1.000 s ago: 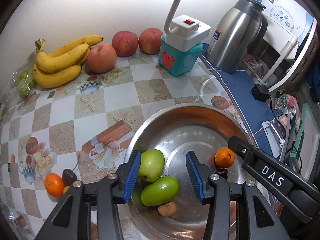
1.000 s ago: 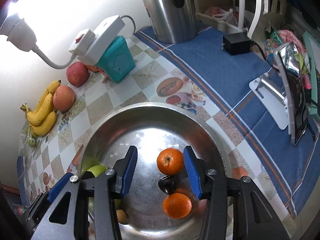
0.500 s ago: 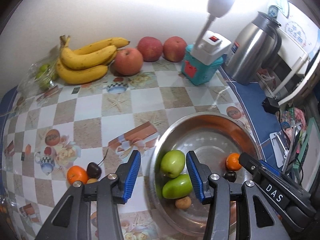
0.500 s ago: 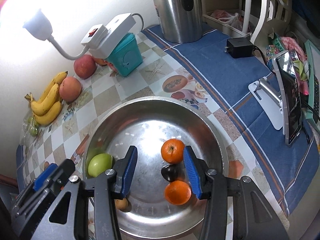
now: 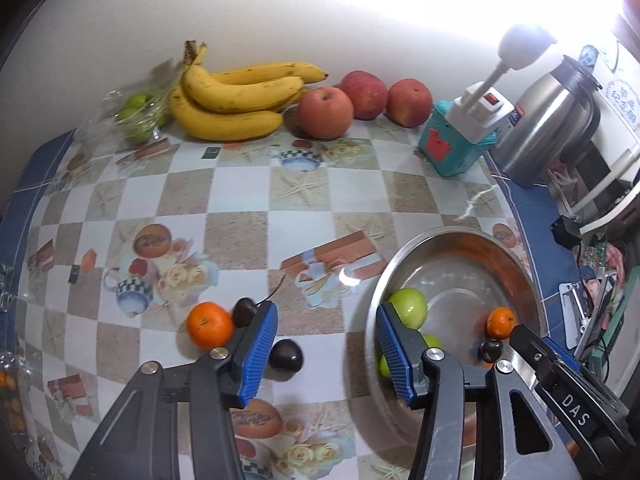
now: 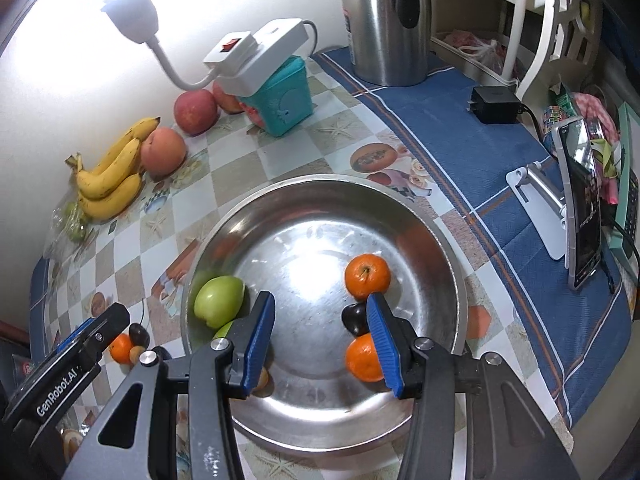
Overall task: Organize fruits
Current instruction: 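Move both open tools back over the remaining fruits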
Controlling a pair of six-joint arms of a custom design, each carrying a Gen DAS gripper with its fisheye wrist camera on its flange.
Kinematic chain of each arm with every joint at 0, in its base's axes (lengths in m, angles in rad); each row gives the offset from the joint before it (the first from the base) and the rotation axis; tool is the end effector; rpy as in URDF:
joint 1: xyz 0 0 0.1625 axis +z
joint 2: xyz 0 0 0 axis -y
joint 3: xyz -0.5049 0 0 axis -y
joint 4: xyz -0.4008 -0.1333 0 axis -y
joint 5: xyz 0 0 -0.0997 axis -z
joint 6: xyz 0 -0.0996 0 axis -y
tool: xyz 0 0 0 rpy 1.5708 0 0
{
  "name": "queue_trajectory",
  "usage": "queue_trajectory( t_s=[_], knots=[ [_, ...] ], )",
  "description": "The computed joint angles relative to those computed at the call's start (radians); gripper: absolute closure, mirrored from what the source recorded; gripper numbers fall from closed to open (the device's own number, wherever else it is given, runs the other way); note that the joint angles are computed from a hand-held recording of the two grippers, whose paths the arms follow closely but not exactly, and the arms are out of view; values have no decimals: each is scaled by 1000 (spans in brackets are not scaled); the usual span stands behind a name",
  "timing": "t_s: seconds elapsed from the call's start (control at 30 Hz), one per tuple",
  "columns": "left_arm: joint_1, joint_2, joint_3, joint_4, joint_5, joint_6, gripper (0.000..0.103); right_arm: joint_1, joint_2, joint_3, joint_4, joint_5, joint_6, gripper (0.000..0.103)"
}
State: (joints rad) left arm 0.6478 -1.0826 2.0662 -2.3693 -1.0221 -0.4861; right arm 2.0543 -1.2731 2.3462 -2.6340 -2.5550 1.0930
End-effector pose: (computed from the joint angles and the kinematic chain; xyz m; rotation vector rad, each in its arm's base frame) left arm -0.3198 -0.4743 0.1729 0.6278 2.5158 -0.2892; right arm 0.2485 -0.3649 0.2369 -0.6837 -2.1941 0.8656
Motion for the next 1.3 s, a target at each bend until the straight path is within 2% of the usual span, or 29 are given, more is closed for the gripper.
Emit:
queue_trajectory(
  t_s=[0.43,0.5,0.53,0.6,0.63,0.67,0.8,0.9,1.13,1.23,1.3],
  knots=[
    [13,-12,-6,45,11,-42,44,3,11,-15,22,10,-9,54],
    [14,-11,-8,51,15,-46,40,0,13,-17,28,12,-7,54],
    [14,-10,-9,59,19,-53,38,-1,14,-17,31,12,-6,52],
    [16,-5,-15,91,38,-82,26,-4,16,-17,40,9,-5,41],
    [16,-3,-18,104,48,-92,23,-5,18,-19,49,9,-4,34],
    [17,0,-21,122,60,-104,20,-6,21,-20,52,8,-7,32],
    [25,2,-26,158,76,-136,16,-12,29,-21,54,11,-17,22],
    [29,3,-29,172,82,-155,11,-13,32,-20,44,10,-26,22],
    [35,0,-31,181,86,-172,9,-14,34,-22,54,11,-17,22],
    [35,0,-27,172,93,-181,0,-13,37,-21,43,8,-24,21],
    [35,-2,-24,165,100,-183,0,-13,41,-16,16,8,-42,18]
  ],
)
